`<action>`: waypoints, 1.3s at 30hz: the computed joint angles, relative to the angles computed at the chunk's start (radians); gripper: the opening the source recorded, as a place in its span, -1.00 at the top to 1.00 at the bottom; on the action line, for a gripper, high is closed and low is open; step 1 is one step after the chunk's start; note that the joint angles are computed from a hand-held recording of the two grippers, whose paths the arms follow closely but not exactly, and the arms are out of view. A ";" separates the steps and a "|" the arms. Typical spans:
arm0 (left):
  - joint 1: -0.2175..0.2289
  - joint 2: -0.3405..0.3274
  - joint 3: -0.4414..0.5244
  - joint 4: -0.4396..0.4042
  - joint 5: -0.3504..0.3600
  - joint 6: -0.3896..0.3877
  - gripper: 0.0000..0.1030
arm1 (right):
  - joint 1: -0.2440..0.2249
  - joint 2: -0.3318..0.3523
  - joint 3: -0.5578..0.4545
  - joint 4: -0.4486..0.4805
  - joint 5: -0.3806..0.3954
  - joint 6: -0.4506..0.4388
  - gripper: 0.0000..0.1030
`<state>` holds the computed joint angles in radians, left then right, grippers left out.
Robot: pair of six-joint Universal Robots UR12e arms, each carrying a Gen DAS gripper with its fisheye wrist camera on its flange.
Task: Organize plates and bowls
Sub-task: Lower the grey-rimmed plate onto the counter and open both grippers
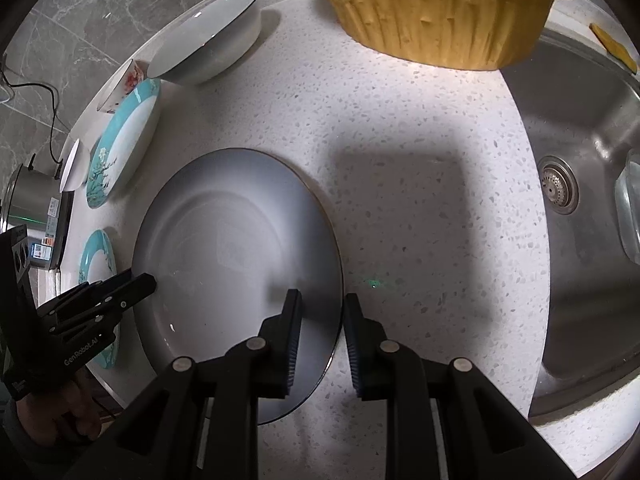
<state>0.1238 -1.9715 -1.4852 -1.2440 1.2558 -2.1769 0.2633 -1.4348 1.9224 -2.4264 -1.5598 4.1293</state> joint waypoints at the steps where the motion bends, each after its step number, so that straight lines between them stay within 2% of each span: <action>1: -0.001 -0.001 0.001 0.001 0.001 -0.002 0.42 | 0.000 0.000 0.002 -0.007 -0.001 0.000 0.56; 7: -0.009 -0.002 0.001 0.022 0.016 -0.011 0.41 | 0.008 0.003 0.000 -0.014 -0.027 -0.008 0.55; 9: -0.010 0.002 -0.009 0.040 0.018 -0.015 0.32 | 0.010 0.007 -0.004 -0.013 -0.036 -0.015 0.55; 16: -0.011 0.003 -0.017 0.067 0.011 -0.034 0.28 | 0.020 0.028 -0.042 0.030 -0.080 -0.050 0.53; 20: -0.007 0.004 -0.022 0.078 -0.001 -0.026 0.21 | 0.024 0.033 -0.043 0.017 -0.100 -0.063 0.52; 22: -0.008 0.005 -0.026 0.088 0.000 -0.022 0.10 | 0.028 0.032 -0.036 -0.002 -0.113 -0.068 0.51; 26: -0.006 0.004 -0.032 0.107 -0.005 -0.032 -0.28 | 0.038 0.039 -0.035 -0.018 -0.137 -0.087 0.41; 32: 0.002 -0.005 -0.020 0.091 -0.019 -0.051 -0.32 | 0.045 0.045 -0.040 -0.017 -0.163 -0.082 0.36; 35: 0.011 -0.008 -0.005 0.051 -0.033 -0.047 -0.32 | 0.046 0.040 -0.038 -0.019 -0.167 -0.073 0.21; 39: 0.021 -0.005 0.008 -0.005 -0.043 -0.016 -0.40 | 0.052 0.026 -0.029 -0.049 -0.187 -0.061 -0.32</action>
<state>0.1451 -1.9763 -1.4770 -1.2487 1.2131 -2.1932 0.3154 -1.4087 1.8931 -2.4755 -1.7471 4.0686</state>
